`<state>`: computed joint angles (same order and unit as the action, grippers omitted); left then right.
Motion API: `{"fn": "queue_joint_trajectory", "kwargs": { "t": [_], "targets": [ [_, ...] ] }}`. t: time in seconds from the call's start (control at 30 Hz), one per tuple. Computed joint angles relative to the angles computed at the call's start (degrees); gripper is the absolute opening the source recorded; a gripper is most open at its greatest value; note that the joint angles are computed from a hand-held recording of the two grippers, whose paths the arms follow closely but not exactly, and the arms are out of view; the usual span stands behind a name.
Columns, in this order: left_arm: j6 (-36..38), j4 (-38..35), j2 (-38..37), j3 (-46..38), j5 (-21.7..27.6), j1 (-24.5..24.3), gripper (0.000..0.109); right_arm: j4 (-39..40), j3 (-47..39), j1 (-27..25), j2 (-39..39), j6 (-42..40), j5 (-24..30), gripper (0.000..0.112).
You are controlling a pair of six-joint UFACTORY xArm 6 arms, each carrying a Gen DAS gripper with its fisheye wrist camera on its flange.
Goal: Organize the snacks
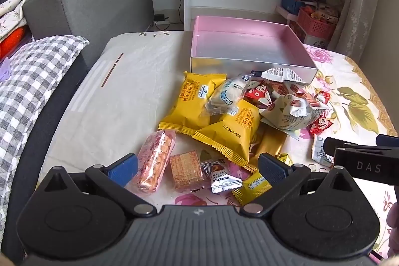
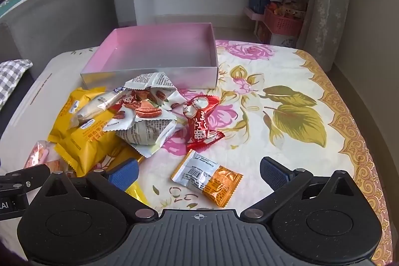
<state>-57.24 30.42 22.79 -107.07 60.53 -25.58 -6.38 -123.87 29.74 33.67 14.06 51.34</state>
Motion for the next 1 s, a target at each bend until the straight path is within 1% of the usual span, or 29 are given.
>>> {"fn": "queue_joint_trajectory", "kwargs": {
  "t": [0.1,0.13,0.33,0.37,0.47,0.53,0.67,1.0],
  "targets": [
    [-0.13,0.28,0.02,-0.02,0.15,-0.01,0.103,0.16,-1.44,-0.23,0.73,-0.38,0.79,0.103],
    [-0.14,0.38,0.06,-0.05,0.19,0.02,0.103,-0.10,0.25,-0.18,0.02,-0.04,-1.06,0.103],
    [-0.41,0.85,0.29,-0.33,0.60,0.14,0.103,-0.43,2.49,0.47,-1.29,0.80,-1.75,0.103],
    [-0.45,0.92,0.31,-0.35,0.64,0.13,0.103,0.06,0.90,0.10,-0.43,-0.15,-0.90,0.103],
    [-0.48,0.91,0.30,-0.31,0.60,0.10,0.103,-0.03,1.41,0.24,-0.72,0.04,-1.02,0.103],
    [-0.43,0.94,0.33,-0.35,0.67,0.11,0.103,0.10,0.35,0.19,-0.36,-0.10,0.18,0.103],
    [-0.53,0.90,0.39,-0.37,0.76,0.19,0.103,0.19,1.14,0.13,-0.69,0.06,-0.59,0.103],
    [-0.53,0.88,1.13,-1.21,1.35,0.29,0.103,1.31,0.16,0.04,-0.30,-0.44,0.28,0.103]
  ]
}}
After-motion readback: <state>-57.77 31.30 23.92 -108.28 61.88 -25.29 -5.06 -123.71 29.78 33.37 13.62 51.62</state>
